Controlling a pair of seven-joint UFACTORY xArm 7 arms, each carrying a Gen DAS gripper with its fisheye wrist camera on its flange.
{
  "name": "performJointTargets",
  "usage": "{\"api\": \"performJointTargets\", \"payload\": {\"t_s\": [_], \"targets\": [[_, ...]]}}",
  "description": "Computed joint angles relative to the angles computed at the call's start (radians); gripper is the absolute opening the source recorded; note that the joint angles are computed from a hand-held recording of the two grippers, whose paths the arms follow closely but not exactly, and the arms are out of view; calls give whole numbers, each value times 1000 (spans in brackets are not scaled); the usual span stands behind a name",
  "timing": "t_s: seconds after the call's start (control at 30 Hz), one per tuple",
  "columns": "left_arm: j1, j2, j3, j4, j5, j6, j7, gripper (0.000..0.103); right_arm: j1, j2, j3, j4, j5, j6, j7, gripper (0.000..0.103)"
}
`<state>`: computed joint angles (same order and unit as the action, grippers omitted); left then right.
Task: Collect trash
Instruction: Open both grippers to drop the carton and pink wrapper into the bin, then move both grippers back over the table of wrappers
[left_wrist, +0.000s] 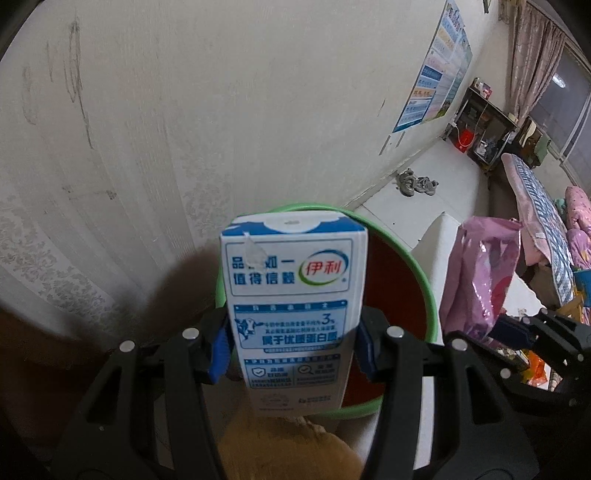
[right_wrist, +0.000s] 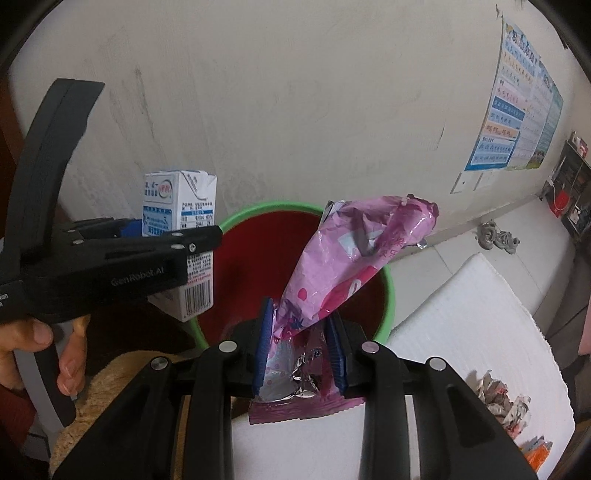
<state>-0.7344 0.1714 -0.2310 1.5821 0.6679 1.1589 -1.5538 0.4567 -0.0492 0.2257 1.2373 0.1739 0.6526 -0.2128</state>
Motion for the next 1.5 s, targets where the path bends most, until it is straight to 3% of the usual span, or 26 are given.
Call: {"api": "performJointTargets", "payload": {"t_s": [0.17,0.27,0.37,0.67,1.0,1.27,1.43,1.5], "targets": [[14,13,8,-2,-16,-24,18,51,-6,31,-5,17,11,-7,-2,37],[10,15,13,-3,-14,-23,8,67,-8,31,-5,10,13,-26,5,48],[5,15,14,-3,-2,-17,-15,72,-11,27,-6,1,21,-44,7,59],[-17,18,1,22,3,35,-24,73,-33,-62,-33,-62,84,-40,1,62],[-117,57,-23,121,29,118,-56,73,-83,-383,-115,-284,122,16,31,68],[-224,174,0,279,7,139,16,73,-178,-641,-168,-467,21,161,58,71],[-281,277,28,398,-46,122,99,73,-223,-769,-236,-548,-1,346,17,71],[-304,324,43,458,-65,124,138,73,-226,-805,-266,-572,6,435,-28,77]]}}
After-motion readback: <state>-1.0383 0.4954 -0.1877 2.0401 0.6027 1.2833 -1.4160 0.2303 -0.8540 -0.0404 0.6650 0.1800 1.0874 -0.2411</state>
